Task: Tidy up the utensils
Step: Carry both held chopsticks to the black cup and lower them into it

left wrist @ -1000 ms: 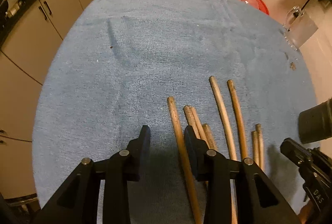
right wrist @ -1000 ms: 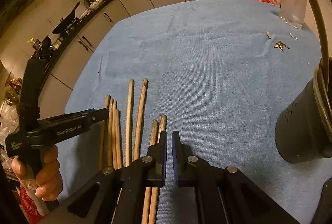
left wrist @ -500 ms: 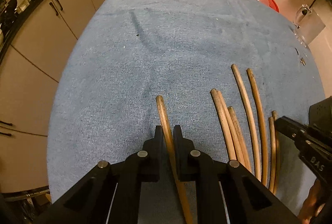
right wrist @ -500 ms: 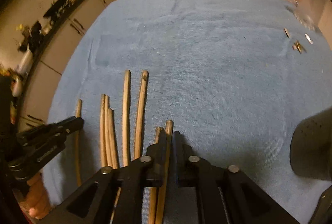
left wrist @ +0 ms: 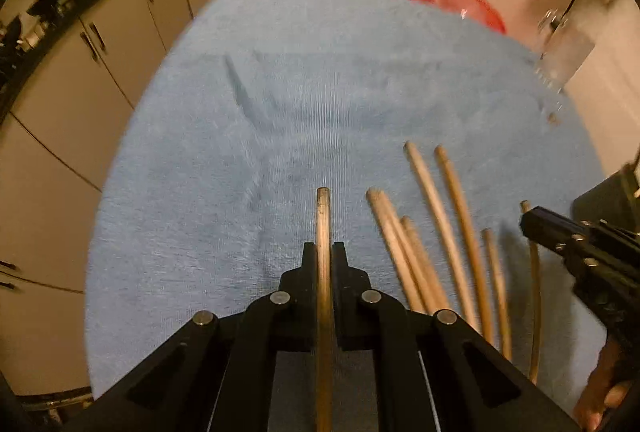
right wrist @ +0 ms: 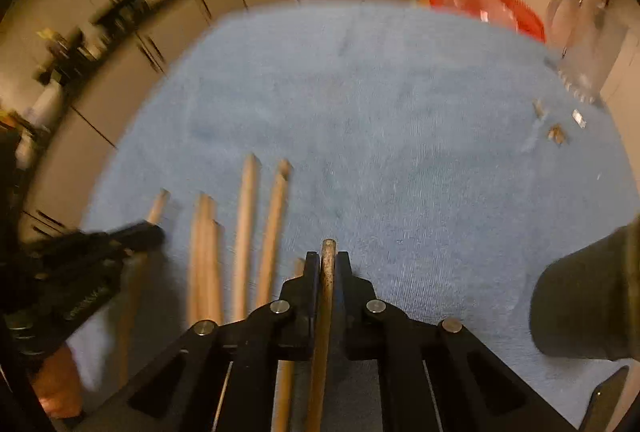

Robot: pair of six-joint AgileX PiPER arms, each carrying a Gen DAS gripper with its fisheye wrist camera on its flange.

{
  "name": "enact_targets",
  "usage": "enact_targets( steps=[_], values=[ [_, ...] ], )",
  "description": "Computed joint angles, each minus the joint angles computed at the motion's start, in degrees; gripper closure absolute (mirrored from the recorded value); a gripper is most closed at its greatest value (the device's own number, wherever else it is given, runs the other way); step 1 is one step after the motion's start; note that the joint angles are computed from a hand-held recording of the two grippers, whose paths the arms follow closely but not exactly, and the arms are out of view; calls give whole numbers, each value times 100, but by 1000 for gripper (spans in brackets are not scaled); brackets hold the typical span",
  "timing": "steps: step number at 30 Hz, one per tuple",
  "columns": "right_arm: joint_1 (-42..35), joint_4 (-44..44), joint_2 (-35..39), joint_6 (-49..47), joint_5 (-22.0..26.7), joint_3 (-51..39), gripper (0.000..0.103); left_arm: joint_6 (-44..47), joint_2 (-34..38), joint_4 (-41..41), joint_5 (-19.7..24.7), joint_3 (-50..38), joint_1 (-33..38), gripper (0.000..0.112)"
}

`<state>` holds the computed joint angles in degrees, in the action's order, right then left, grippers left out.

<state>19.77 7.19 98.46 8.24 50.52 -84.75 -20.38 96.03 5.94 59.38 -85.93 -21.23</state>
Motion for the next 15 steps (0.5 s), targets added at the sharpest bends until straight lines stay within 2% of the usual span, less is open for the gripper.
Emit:
enact_targets(
  steps=[4,8,12,15],
  values=[
    [-69,259,-1155,-274,-709,727,95,-442,-787,366,-220,233,-272,105],
    [14,169,-2291,-248,-1504,1438,95,-1042,-1374,1005,-157,281,-811,105],
    [212,-253,-3019,252,-1936,1884,95,-1413,-1823,1399,-132,365,-1174,105],
    [396,-708,-3356,774,-2041,2027,95,-1553,-1919,1615,-242,375,-1356,105]
  ],
)
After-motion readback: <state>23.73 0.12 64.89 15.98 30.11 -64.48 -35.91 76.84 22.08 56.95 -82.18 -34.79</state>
